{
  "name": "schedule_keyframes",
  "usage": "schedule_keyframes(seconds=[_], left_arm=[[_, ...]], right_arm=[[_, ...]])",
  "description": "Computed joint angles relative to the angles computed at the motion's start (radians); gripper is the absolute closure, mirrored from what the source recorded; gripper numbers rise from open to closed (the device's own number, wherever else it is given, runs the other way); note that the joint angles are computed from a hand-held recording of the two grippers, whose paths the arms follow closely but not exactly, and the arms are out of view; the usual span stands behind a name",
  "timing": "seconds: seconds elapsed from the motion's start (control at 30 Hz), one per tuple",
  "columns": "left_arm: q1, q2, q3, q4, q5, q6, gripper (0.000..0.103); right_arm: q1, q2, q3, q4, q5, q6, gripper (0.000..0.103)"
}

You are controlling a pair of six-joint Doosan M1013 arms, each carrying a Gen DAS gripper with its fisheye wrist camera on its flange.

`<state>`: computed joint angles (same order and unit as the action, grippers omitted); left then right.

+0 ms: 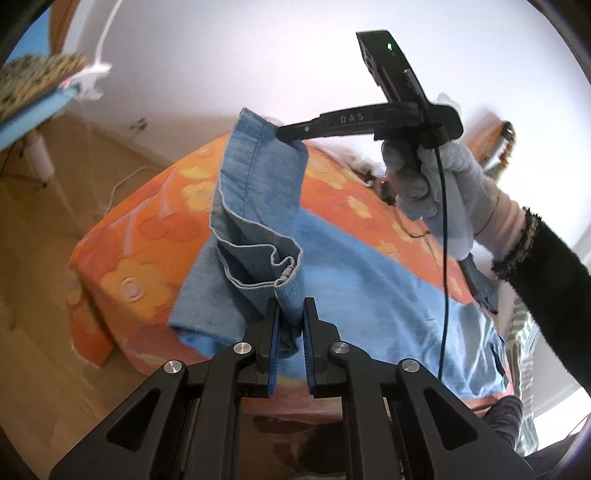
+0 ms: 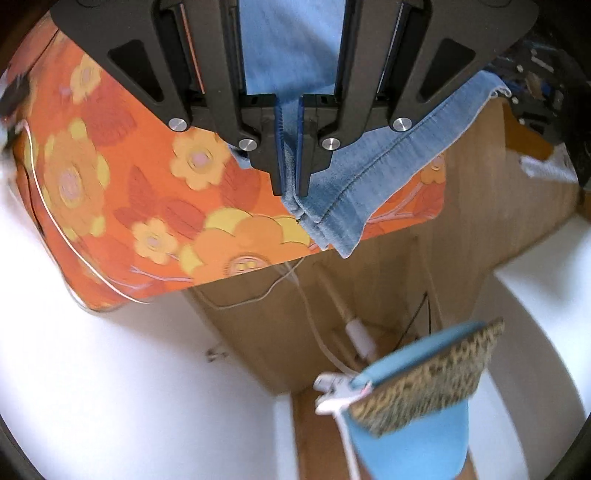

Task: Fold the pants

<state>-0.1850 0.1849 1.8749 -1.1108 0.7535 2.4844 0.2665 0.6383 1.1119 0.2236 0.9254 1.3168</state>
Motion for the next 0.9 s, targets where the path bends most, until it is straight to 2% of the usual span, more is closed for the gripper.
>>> schedule_keyframes(seconds=[0.13,0.2,0.37,0.57,0.7,0.9], left_arm=[[-0.045,-0.034,0.016,-0.003,-0.004,0.038,0.093],[-0.072,-0.047,0.022,-0.005,-0.004,0.043,0.093],[-0.156,-0.077,0.031,-0.053,0.004,0.067,0.094],[-0.273,-0.106,0.029,-0.098,0.017,0.117,0.094],[-0.369,-0.11,0.014,-0.105,0.03,0.136,0.094],[-0.485,-0.094,-0.008,-0.097,0.063,0.144,0.094]], right_arm=[[-0.024,-0.11,0.152,-0.02,-0.128,0.064,0.098],[-0.051,-0.175,0.235,0.013,-0.183,0.082,0.098],[-0.098,-0.306,0.373,0.0,-0.279,0.141,0.098],[-0.17,-0.461,0.525,-0.025,-0.34,0.196,0.098],[-0.239,-0.563,0.633,-0.007,-0.365,0.206,0.098],[-0.365,-0.706,0.786,0.061,-0.381,0.167,0.098]])
